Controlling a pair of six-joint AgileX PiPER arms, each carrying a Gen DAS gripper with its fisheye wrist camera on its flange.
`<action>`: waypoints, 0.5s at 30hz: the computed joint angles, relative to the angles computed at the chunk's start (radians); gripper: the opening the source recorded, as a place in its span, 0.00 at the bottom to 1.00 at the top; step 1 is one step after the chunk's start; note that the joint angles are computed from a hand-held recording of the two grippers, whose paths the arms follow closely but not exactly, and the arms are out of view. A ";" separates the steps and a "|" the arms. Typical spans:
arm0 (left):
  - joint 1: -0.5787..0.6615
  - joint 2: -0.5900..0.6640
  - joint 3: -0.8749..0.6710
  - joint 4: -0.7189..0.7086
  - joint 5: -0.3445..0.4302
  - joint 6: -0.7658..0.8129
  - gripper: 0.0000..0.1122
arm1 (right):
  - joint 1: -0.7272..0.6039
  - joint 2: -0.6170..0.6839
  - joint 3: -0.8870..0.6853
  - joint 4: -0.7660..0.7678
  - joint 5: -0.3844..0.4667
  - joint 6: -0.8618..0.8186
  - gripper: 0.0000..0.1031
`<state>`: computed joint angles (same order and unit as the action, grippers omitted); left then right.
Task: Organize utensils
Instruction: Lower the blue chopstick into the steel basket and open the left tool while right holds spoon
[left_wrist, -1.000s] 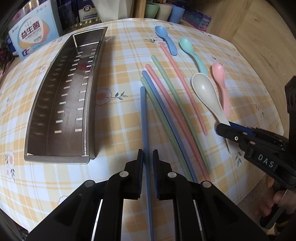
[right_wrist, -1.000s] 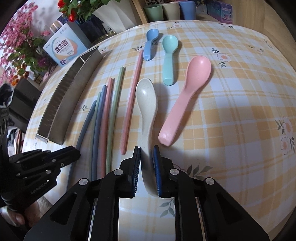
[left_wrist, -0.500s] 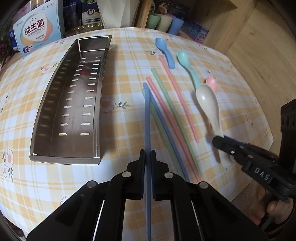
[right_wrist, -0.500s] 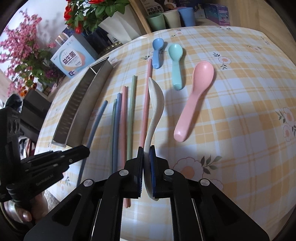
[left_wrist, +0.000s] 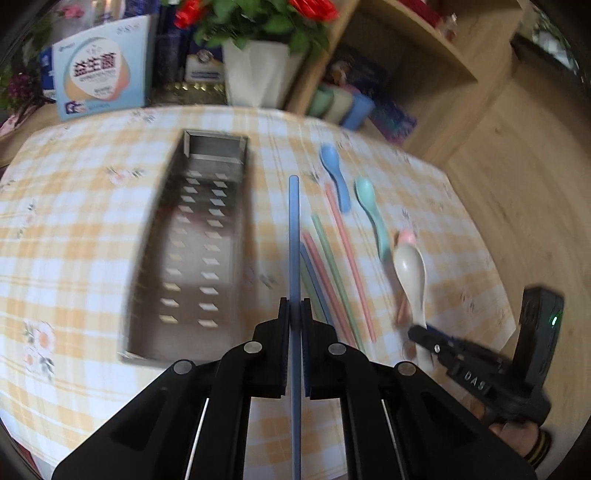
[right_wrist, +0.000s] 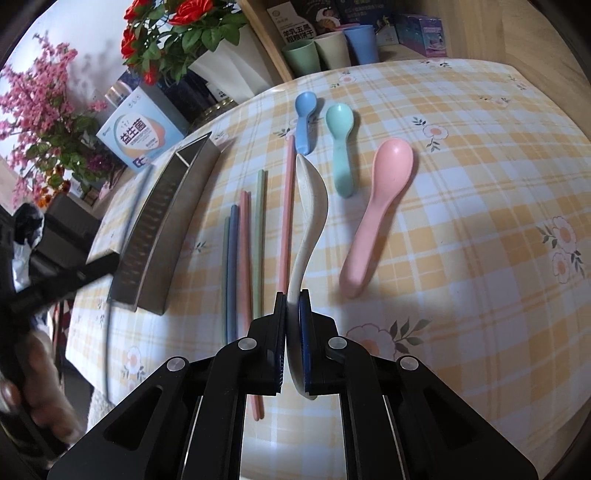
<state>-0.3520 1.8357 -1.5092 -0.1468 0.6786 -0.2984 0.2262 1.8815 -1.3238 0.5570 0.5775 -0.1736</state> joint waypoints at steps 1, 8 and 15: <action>0.023 0.003 -0.022 -0.004 0.017 0.009 0.05 | -0.001 -0.001 0.001 -0.007 -0.004 0.007 0.07; 0.100 0.113 -0.236 0.097 0.115 -0.013 0.05 | -0.012 -0.001 0.007 0.013 -0.009 -0.008 0.07; 0.150 0.338 -0.500 0.043 0.231 -0.002 0.05 | -0.027 0.004 -0.007 0.031 -0.002 -0.018 0.07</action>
<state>-0.2016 2.1738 -2.0097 -0.1036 0.9094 -0.3005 0.1992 1.8850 -1.3304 0.5877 0.5759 -0.1911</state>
